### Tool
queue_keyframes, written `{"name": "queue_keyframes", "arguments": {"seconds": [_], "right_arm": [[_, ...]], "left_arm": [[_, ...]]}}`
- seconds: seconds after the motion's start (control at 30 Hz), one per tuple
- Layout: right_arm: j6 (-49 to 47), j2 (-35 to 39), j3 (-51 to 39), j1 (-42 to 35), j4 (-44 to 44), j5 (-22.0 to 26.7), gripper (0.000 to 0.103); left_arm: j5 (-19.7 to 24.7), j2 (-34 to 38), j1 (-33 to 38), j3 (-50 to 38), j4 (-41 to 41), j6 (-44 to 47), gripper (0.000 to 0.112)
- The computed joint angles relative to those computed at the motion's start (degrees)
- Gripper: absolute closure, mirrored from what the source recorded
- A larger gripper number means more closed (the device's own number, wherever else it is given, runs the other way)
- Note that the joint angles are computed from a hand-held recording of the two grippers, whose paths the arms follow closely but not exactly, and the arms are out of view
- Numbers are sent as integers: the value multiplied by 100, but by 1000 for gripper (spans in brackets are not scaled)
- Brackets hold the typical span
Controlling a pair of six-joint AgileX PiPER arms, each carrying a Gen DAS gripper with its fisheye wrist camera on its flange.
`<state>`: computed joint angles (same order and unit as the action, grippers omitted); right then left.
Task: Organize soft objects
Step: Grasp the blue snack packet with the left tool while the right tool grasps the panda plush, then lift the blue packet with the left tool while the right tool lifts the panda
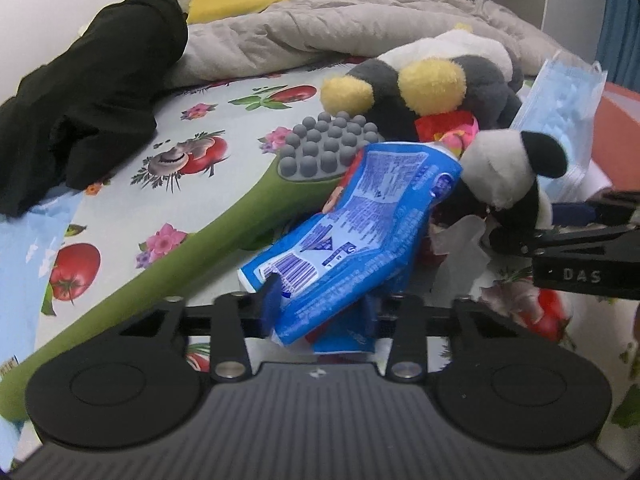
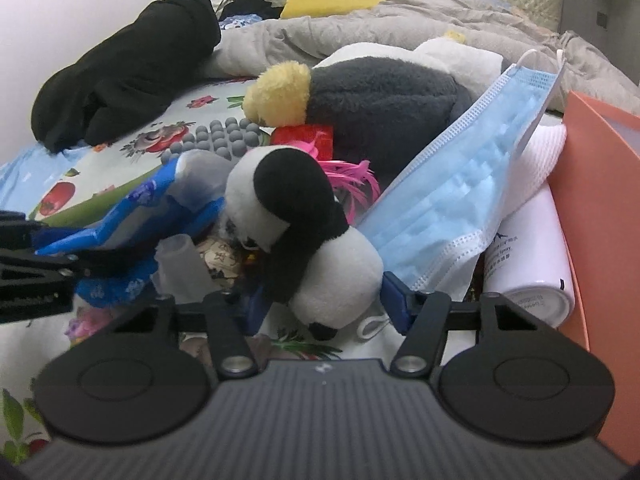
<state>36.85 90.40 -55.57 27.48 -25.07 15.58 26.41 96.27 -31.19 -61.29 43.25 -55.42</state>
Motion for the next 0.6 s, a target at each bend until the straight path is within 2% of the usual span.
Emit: {"name": "queue_keyframes", "arguments": {"seconds": [0.17,0.3,0.43,0.6], "right_arm": [[-2,-310,89,105,96,284,43],[368,-693,252,328,-199,642,43],[461,-1118,441,525,-114,1011,43],[1109,-1661,690,1028,-513,1670,43]], "left_arm": [[164,-294,-148,114,-339,131,91],[325,-623,-388,335,-390,-107,97],[520,-1057,-689,614,-395,-452,99],[802,-1629,-1131,976,-353,-909,100]]}}
